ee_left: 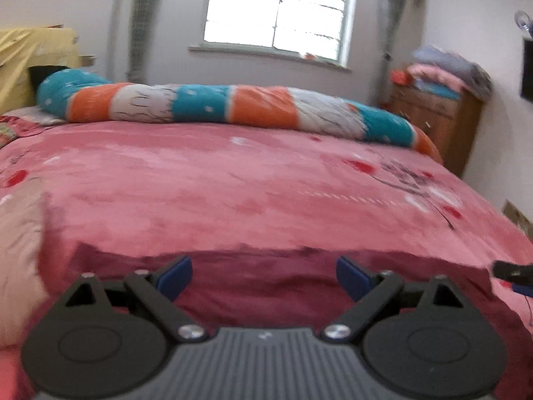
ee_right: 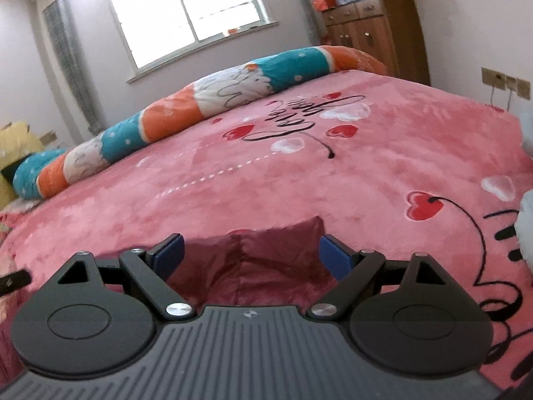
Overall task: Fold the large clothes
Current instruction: 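Lay the folded hem down and press it flat with both grippers, then open both grippers and move back above the folded jacket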
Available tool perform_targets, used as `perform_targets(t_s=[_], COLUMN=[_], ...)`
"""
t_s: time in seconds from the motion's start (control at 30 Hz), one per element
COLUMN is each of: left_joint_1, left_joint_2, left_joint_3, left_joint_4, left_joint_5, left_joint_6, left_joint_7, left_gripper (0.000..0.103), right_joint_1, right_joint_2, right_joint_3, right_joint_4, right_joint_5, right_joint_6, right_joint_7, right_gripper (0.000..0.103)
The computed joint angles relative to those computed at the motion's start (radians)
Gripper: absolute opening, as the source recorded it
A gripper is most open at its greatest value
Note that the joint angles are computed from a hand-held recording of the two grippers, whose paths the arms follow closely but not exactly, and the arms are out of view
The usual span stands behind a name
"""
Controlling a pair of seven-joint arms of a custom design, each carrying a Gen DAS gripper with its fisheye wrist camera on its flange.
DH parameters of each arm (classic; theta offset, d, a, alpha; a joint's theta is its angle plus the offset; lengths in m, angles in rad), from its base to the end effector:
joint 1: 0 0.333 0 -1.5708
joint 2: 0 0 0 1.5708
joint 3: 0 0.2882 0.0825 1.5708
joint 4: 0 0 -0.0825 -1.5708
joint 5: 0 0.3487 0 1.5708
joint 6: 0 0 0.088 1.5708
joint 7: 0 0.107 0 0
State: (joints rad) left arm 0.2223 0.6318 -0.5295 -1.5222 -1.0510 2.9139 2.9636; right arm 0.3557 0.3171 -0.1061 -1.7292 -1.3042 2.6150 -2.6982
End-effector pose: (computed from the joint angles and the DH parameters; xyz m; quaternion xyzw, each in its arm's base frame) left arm 0.6897 -0.0812 0.3793 -0.4345 0.7466 -0.4641 0.1959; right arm 0.6131 0.1856 0.4378 -0.3483 0.7916 -0.3514 0.3585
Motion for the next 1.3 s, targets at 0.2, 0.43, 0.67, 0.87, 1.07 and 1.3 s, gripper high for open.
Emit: perform_targets(t_s=[0.2,0.43,0.67,0.87,1.07,1.3], left_joint_1=[-0.087,-0.044,0.045,0.075,0.039,0.316], left_joint_2=[0.010,0.124,0.227,0.252,0.168,0.068], left_joint_3=[0.004,-0.080,-0.222,-0.262,-0.160,-0.383], left_joint_4=[-0.056,-0.013,0.008,-0.005,-0.029,-0.245], left_joint_5=[0.086,0.166,0.228,0.298,0.379,0.391], left_joint_6=[0.125,0.195,0.240,0.260,0.166,0.217], left_joint_7=[-0.022,-0.030,-0.002,-0.040,-0.198,-0.133], left_gripper=[0.093,0.102,0.103,0.103,0.102,0.102], right_joint_1=[0.014,0.050,0.060,0.073,0.064,0.080], right_joint_2=[0.069,0.122,0.145,0.152,0.129,0.011], right_joint_3=[0.012,-0.027,-0.058,-0.065,-0.063,-0.046], right_joint_4=[0.053,0.106,0.112,0.117,0.089,-0.018], right_joint_5=[0.128,0.182,0.171,0.175,0.183,0.084], right_joint_6=[-0.046,-0.085,-0.055,-0.063,-0.031,-0.044], right_joint_7=[-0.204,-0.287,-0.250,-0.252,-0.246,-0.125], right_gripper=[0.103,0.103,0.103,0.103,0.103,0.103])
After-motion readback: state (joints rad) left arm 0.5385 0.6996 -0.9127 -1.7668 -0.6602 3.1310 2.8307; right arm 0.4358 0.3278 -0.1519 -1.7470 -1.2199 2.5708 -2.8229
